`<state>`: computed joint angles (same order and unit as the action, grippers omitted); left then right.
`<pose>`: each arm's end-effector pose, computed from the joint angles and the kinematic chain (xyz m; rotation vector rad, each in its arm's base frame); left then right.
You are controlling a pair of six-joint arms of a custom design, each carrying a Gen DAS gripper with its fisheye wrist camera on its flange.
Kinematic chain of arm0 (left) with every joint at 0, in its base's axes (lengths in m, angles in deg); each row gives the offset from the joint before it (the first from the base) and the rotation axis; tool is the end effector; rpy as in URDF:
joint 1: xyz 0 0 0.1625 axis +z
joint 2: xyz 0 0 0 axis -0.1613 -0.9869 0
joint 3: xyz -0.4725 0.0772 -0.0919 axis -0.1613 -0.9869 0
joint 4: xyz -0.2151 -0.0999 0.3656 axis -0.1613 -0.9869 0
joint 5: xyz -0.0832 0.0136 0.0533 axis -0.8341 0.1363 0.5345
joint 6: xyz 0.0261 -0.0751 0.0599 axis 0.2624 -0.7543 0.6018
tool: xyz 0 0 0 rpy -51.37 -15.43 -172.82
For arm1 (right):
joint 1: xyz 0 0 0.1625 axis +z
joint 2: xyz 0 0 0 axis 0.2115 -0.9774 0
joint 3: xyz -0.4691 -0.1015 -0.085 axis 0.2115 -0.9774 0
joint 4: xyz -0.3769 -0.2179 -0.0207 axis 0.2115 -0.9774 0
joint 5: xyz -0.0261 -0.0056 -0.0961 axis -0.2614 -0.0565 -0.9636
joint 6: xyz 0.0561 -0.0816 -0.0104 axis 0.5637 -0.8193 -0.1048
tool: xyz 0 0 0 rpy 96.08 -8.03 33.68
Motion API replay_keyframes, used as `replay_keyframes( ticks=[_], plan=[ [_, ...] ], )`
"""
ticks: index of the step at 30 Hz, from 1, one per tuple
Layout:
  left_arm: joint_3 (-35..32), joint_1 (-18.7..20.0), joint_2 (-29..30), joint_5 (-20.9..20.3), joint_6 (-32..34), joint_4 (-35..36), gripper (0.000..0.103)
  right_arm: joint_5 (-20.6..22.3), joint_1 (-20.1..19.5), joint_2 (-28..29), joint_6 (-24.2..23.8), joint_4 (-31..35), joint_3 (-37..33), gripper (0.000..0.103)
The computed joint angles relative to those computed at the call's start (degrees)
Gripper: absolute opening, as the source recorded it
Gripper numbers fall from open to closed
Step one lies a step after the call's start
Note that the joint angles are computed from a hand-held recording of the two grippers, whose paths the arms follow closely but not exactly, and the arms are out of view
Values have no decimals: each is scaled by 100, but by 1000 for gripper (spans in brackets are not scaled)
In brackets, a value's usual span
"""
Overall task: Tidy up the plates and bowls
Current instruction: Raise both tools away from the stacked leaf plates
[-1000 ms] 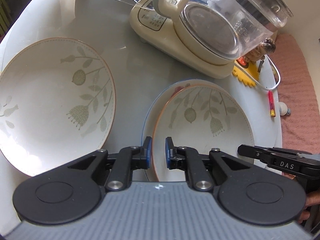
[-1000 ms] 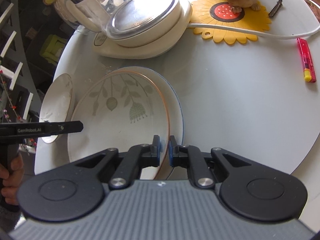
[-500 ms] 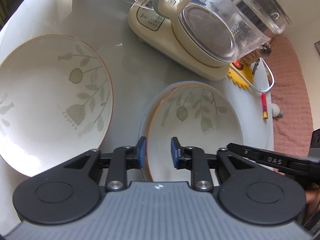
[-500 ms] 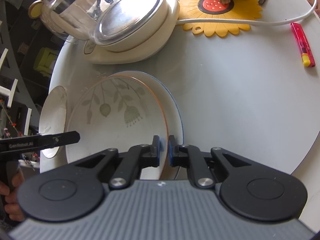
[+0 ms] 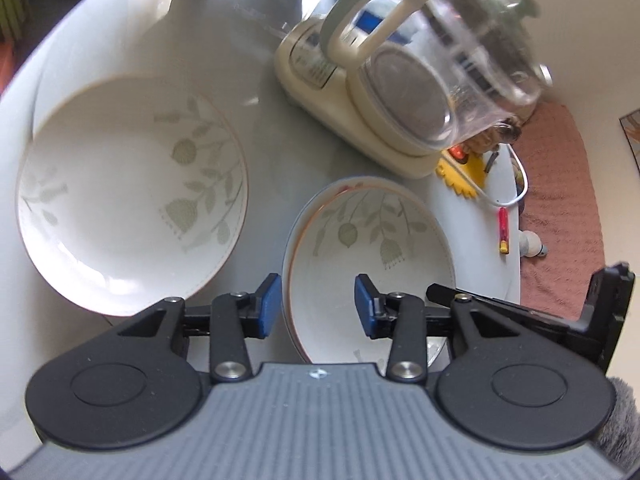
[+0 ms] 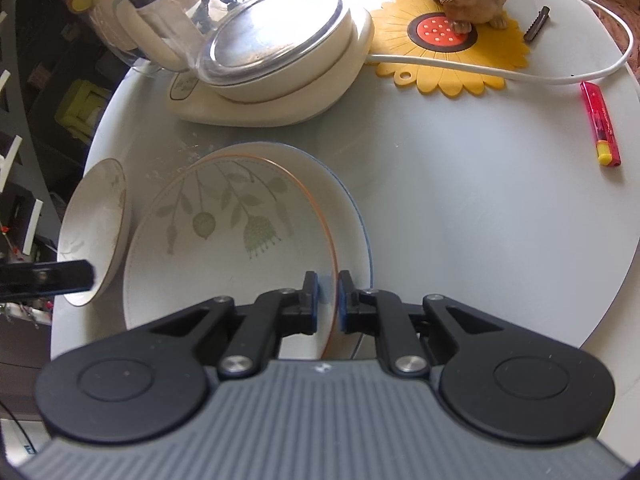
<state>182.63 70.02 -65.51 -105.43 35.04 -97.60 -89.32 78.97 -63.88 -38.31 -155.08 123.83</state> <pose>-0.1505 -0.6429 0.1568 -0.1571 2.7310 -0.6383 0.1077 -0.6009 0.1359 0.3027 -2.6651 0.4161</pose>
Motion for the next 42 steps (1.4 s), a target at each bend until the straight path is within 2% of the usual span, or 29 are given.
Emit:
replay_keyframes(
  ticks=[7, 13, 18, 26, 29, 36, 39, 42],
  plan=[
    [285, -350, -246, 325, 223, -254, 45, -305, 281, -85, -167, -718, 177, 12],
    [467, -674, -446, 563, 489, -420, 45, -252, 567, -415, -144, -1141, 466, 12],
    [639, -961, -691, 746, 751, -541, 45, -226, 892, -730, 18, -1466, 772, 12],
    [1066, -1481, -1191, 900, 704, -479, 45, -278, 1454, -1151, 339, -2089, 1334, 12],
    [1207, -1831, -1264, 1465, 675, -313, 45, -329, 1641, -1382, 359, -2181, 1582, 12],
    [1666, -2421, -1448, 1778, 212, -577, 47, -101, 1752, -2018, 242, -2363, 2217, 12],
    [1747, -2730, -1534, 2028, -387, 26, 47, -21, 1757, -2301, 157, -2223, 2423, 12],
    [1852, -2955, -1608, 2014, -732, 308, 47, 77, 1780, -2548, 11, -2274, 2661, 12]
  ],
)
